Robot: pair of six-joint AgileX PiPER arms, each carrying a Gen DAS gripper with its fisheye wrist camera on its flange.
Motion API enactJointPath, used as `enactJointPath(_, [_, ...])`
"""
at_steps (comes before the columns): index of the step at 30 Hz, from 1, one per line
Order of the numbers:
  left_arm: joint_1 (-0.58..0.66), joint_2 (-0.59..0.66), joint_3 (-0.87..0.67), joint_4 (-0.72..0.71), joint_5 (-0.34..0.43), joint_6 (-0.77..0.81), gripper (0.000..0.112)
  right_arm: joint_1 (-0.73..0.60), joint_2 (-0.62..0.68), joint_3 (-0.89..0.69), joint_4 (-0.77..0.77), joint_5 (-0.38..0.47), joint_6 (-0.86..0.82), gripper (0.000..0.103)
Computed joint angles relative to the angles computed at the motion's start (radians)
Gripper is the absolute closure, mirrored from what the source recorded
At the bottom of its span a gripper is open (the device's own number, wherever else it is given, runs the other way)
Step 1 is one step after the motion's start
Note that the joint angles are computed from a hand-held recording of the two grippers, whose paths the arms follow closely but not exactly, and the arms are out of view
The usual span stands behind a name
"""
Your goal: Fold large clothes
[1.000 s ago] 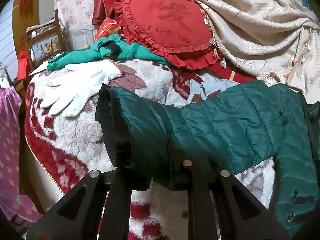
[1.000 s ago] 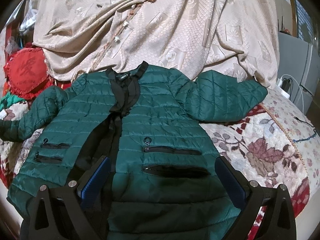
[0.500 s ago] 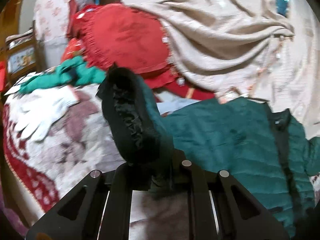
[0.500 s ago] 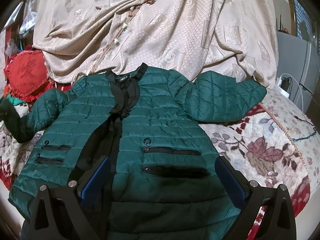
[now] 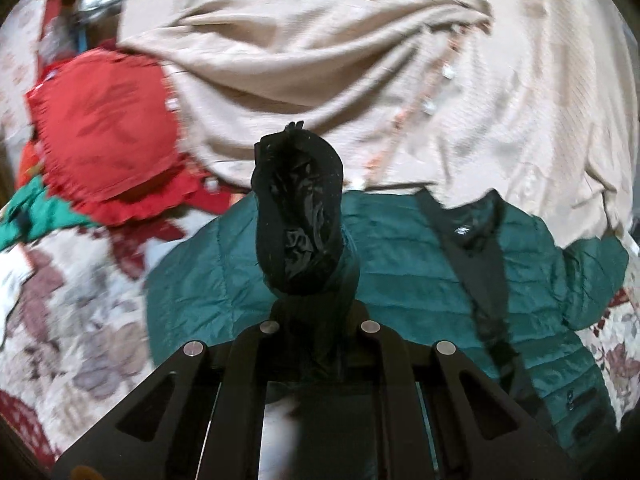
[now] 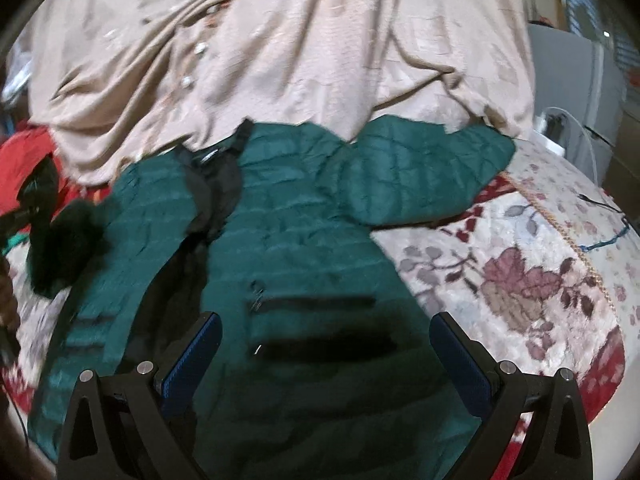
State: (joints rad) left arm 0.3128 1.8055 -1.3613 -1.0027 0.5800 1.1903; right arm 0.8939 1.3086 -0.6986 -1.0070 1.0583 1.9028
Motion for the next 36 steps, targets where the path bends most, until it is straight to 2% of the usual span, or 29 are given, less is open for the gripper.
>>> enactJointPath(4, [-0.112, 0.02, -0.012, 0.031, -0.047, -0.042, 0.104, -0.093, 0.071, -0.015, -0.038, -0.062, 0.026, 0.001])
enactJointPath(10, [-0.25, 0.064, -0.05, 0.055, -0.079, -0.09, 0.104, -0.133, 0.098, -0.001, -0.094, -0.068, 0.101, 0.001])
enactJointPath(14, [-0.354, 0.112, -0.126, 0.091, -0.059, -0.156, 0.104, -0.183, 0.068, 0.033, -0.097, -0.106, 0.097, 0.001])
enactJointPath(17, [-0.409, 0.135, -0.163, 0.094, -0.017, -0.185, 0.104, -0.21, 0.062, 0.052, -0.114, -0.062, 0.066, 0.001])
enactJointPath(18, [-0.434, 0.142, -0.171, 0.095, -0.008, -0.19, 0.104, -0.238, 0.059, 0.065, -0.116, -0.074, 0.047, 0.001])
enactJointPath(26, [-0.558, 0.167, -0.16, 0.078, 0.004, -0.162, 0.104, -0.471, 0.063, 0.143, -0.121, -0.313, 0.002, 0.001])
enactJointPath(31, [-0.593, 0.212, -0.199, 0.048, 0.062, -0.151, 0.104, -0.553, 0.134, 0.144, -0.118, -0.366, 0.016, 0.001])
enactJointPath(34, [-0.604, 0.249, -0.236, 0.031, 0.098, -0.168, 0.104, -0.627, 0.152, 0.167, -0.128, -0.448, 0.033, 0.001])
enactJointPath(36, [-0.613, 0.275, -0.26, 0.022, 0.112, -0.181, 0.104, -0.626, 0.161, 0.164, -0.129, -0.442, 0.03, 0.001])
